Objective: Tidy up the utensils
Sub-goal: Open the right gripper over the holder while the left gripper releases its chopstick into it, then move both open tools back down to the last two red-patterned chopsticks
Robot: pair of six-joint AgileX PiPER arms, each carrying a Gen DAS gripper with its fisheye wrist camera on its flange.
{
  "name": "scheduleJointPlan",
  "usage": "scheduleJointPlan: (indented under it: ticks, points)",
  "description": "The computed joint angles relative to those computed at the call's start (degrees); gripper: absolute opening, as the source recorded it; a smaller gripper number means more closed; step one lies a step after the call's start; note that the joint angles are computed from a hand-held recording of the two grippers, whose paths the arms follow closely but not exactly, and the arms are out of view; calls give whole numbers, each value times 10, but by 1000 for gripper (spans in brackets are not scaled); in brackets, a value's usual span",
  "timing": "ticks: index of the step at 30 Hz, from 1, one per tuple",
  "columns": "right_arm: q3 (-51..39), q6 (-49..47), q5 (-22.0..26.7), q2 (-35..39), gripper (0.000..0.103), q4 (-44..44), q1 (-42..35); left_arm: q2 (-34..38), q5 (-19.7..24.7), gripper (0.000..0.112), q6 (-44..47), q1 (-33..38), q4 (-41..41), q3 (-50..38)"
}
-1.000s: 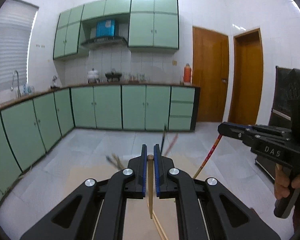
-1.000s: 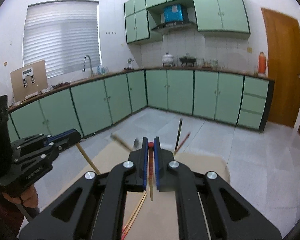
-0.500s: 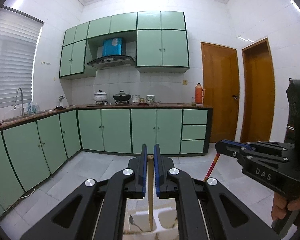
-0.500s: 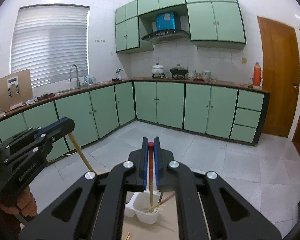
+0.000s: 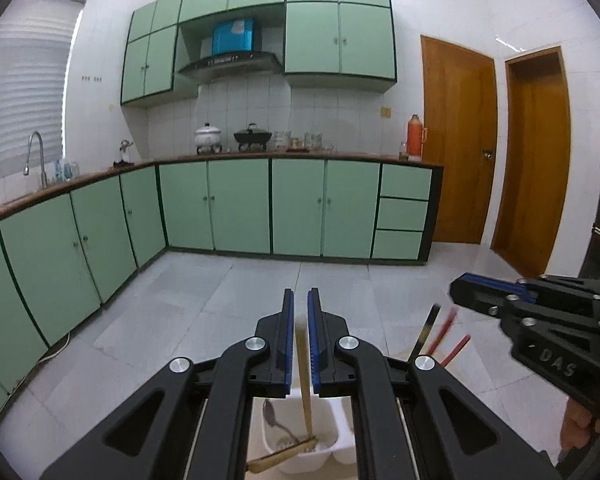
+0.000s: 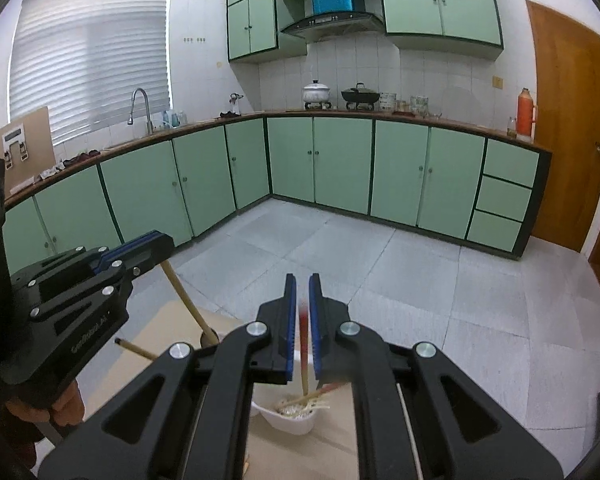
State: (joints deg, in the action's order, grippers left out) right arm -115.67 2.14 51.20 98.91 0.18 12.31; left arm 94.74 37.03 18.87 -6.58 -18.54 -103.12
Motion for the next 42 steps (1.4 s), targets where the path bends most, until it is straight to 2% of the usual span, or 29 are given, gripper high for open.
scheduleJointPlan:
  ticks: [1, 4, 6, 8, 11, 14, 17, 23, 27, 30, 33, 39, 42]
  points:
    - [18, 6, -9, -11, 11, -5, 2, -3, 0, 9, 4, 3, -5, 4]
    - [60, 30, -38, -45, 33, -27, 7, -16, 3, 25, 12, 13, -19, 8]
    - [88, 53, -54, -71, 43, -56, 14, -36, -2, 35, 17, 20, -27, 21]
    - [112, 71, -68, -97, 60, -82, 19, -53, -4, 40, 26, 28, -36, 32]
    - [164, 111, -94, -145, 77, -127, 24, -99, -19, 59, 47, 42, -62, 74]
    - [236, 174, -121, -207, 90, -190, 41, -168, -46, 74, 85, 58, -94, 151]
    - [316, 238, -136, -272, 97, -261, 68, -223, -43, 82, 122, 79, -132, 211]
    - [468, 392, -127, -382, 98, -385, 139, -318, 4, 87, 184, 125, -195, 329]
    - [549, 489, -75, -435, 98, -458, 218, -375, 18, 88, 205, 147, -198, 408]
    - [597, 540, -40, -461, 98, -477, 273, -409, 43, 88, 226, 170, -209, 460]
    - [633, 590, -5, -475, 98, -496, 325, -440, 47, 88, 236, 178, -196, 510]
    - [720, 745, 94, -487, 98, -542, 478, -489, 62, 88, 267, 198, -181, 601]
    - [749, 793, 113, -481, 98, -536, 517, -504, 64, 88, 274, 200, -163, 640]
